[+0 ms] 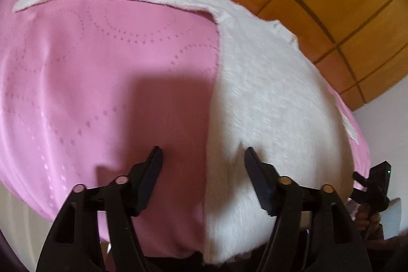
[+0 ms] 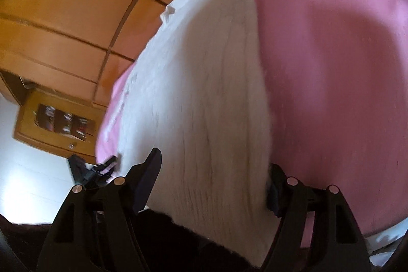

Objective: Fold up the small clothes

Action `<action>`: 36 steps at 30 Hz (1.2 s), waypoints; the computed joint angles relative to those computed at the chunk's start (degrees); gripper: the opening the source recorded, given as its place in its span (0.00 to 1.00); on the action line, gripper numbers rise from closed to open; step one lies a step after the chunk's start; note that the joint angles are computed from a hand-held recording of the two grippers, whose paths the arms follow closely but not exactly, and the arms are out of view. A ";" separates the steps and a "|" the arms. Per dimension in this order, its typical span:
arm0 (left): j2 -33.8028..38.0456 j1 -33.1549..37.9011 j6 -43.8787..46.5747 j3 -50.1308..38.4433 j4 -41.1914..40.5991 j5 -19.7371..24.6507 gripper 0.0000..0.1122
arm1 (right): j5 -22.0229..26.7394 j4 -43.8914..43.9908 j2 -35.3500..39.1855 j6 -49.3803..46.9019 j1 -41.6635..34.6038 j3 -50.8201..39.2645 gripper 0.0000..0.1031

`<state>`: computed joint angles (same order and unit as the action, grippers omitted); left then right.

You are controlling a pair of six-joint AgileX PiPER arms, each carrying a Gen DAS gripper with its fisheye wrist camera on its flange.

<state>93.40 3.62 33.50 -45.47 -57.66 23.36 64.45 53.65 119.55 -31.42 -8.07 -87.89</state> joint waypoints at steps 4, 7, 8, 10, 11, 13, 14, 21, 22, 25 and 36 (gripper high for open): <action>-0.52 -1.47 0.90 0.98 0.77 -0.33 0.04 | -1.58 -9.66 -2.31 3.17 2.49 -0.61 0.15; -3.53 -0.81 5.79 2.72 -3.76 -0.13 0.02 | -3.49 -9.50 -6.64 1.40 1.40 0.07 0.09; -5.57 0.89 9.40 3.62 -7.49 1.89 0.02 | -2.63 -5.47 -9.04 -1.71 -0.23 0.63 0.08; -8.78 2.60 11.50 5.04 -8.74 3.57 0.02 | -1.35 -2.08 -13.09 -6.46 -1.67 1.61 0.06; -10.41 3.11 10.72 5.60 -7.26 4.17 0.02 | -1.40 -3.45 -14.04 -6.81 -1.37 2.03 0.06; -10.84 2.91 8.76 6.18 -4.32 4.23 0.02 | -1.88 -9.49 -13.41 -4.33 0.34 2.39 0.06; -10.27 2.50 7.52 6.11 -2.86 3.87 0.02 | -3.39 -15.00 -11.76 -0.95 2.16 2.95 0.06; -8.23 -2.31 -1.71 5.05 8.06 2.23 0.02 | -9.74 -19.64 -7.76 4.64 3.12 7.87 0.05; -8.65 -2.46 -3.45 4.42 9.83 2.23 0.02 | -9.48 -19.57 -7.75 4.27 3.24 7.61 0.05; -9.08 -2.27 -6.23 2.59 12.59 1.66 0.19 | -7.20 -17.64 -8.31 1.11 0.71 7.60 0.11; -2.19 -9.49 -25.20 -7.13 25.69 -6.14 0.47 | -15.01 -13.22 3.66 18.19 -10.22 -7.82 0.48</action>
